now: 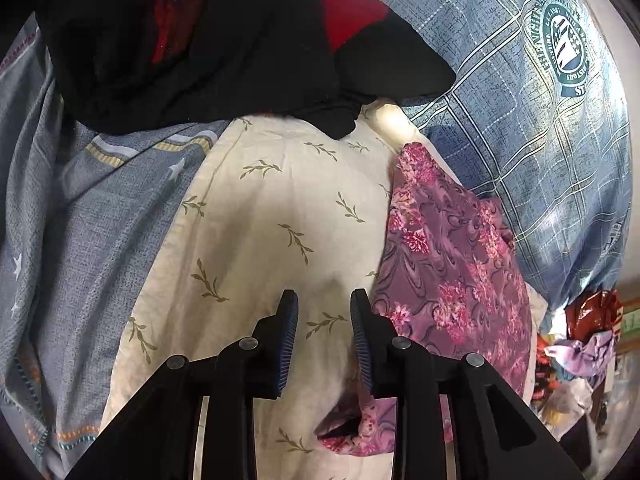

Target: Fold small clothes

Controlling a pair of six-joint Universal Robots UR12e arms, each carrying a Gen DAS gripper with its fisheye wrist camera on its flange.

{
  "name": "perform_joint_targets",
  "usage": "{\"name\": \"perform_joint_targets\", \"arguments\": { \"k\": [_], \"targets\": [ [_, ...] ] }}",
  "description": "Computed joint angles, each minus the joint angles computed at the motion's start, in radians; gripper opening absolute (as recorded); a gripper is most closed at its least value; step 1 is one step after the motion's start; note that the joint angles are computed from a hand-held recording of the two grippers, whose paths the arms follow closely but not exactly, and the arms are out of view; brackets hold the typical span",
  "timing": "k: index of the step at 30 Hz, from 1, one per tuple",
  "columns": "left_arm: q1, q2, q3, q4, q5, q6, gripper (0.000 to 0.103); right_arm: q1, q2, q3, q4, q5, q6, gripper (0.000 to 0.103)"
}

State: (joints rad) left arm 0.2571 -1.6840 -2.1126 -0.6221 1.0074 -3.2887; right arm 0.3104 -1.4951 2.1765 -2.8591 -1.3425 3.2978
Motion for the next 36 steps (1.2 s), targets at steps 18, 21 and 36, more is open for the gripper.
{"name": "perform_joint_targets", "arguments": {
  "k": [18, 21, 36],
  "targets": [
    [0.022, -0.006, -0.008, 0.011, -0.039, -0.036, 0.036, 0.218, 0.176, -0.155, -0.020, -0.287, -0.345, 0.057],
    [0.026, -0.011, -0.014, 0.029, -0.079, -0.042, 0.040, 0.218, 0.188, -0.153, -0.067, -0.300, -0.375, 0.034],
    [-0.091, -0.238, 0.315, -0.257, -0.094, 0.157, 0.049, 0.101, 0.158, -0.081, -0.160, -0.016, -0.195, 0.009]
  ]
}}
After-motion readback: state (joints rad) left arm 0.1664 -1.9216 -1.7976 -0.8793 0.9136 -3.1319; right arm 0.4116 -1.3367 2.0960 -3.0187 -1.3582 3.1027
